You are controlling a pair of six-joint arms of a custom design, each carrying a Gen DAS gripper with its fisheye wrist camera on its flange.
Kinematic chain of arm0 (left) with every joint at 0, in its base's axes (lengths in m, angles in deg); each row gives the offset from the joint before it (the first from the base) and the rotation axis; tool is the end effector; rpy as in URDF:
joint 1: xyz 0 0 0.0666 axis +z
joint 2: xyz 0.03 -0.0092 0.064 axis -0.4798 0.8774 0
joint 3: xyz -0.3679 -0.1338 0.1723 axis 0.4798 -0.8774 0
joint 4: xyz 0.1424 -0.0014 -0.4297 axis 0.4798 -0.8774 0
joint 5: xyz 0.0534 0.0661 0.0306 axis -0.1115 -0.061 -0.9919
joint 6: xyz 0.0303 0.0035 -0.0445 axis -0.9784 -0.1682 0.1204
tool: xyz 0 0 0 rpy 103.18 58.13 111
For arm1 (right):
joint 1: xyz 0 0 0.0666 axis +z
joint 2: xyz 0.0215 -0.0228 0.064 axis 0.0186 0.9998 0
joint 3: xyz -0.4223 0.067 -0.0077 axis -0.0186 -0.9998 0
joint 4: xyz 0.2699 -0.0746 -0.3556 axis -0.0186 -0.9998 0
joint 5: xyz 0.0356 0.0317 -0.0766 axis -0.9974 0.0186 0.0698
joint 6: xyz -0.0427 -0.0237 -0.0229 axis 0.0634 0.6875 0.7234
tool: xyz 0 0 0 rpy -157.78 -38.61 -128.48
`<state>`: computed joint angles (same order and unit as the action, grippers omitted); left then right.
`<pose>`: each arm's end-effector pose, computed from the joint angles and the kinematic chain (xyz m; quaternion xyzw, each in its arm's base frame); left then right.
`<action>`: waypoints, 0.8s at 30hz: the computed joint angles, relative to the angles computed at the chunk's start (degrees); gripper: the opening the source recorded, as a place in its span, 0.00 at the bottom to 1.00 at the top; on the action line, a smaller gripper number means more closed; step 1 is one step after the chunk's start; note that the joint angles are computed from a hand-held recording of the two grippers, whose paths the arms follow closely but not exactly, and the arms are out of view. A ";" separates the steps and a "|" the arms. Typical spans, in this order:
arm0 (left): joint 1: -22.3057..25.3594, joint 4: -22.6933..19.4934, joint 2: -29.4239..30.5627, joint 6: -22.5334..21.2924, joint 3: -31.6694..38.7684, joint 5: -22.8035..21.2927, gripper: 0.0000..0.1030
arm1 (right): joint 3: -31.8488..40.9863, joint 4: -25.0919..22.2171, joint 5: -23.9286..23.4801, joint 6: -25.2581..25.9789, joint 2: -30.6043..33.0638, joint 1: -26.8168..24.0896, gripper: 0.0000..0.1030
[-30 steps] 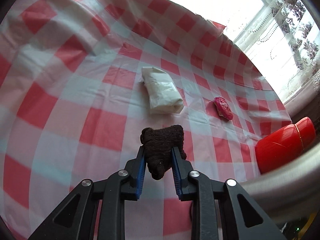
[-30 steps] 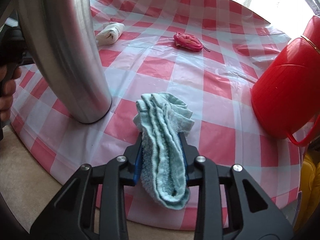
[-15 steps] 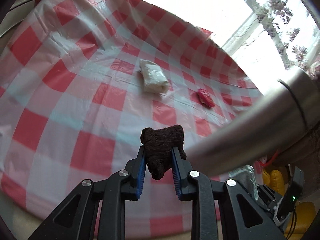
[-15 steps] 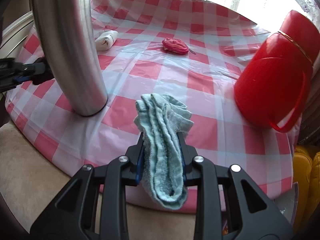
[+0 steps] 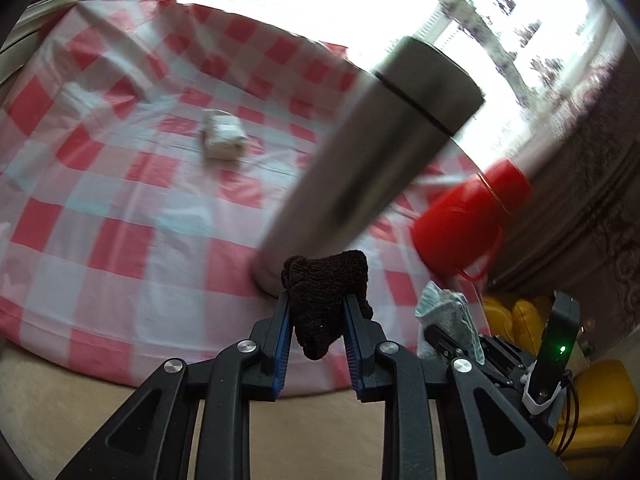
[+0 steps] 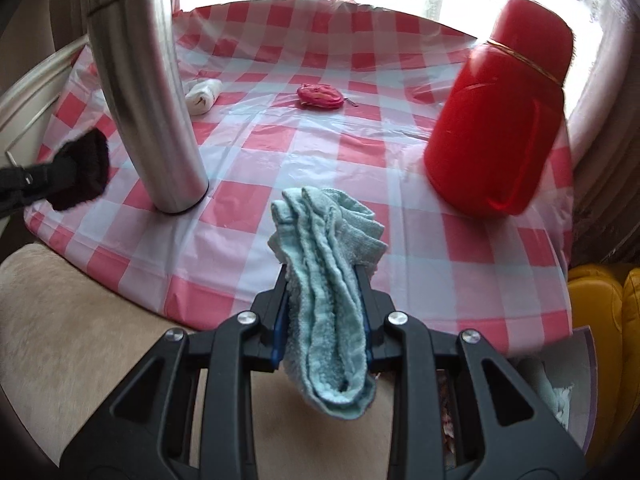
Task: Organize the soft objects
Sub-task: 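Carry the sponge block and towel over the white box and open both tools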
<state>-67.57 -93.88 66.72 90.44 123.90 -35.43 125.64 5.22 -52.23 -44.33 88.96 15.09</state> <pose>0.4211 -0.3274 0.3504 -0.1983 0.8908 -0.1974 0.3581 0.4871 0.1267 0.3444 -0.2565 0.9079 0.0704 0.3241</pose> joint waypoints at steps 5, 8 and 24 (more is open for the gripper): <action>-2.77 -0.41 3.47 -2.57 4.24 1.97 0.25 | 0.10 -1.72 -2.89 -2.02 -1.20 -4.45 0.31; -4.47 -1.11 5.99 -4.84 7.45 3.20 0.25 | -0.63 -1.76 -2.96 -2.00 -2.17 -7.23 0.31; -10.60 -3.10 17.44 -13.99 21.70 12.60 0.25 | -1.54 -1.73 -1.92 -4.06 -2.52 -22.55 0.35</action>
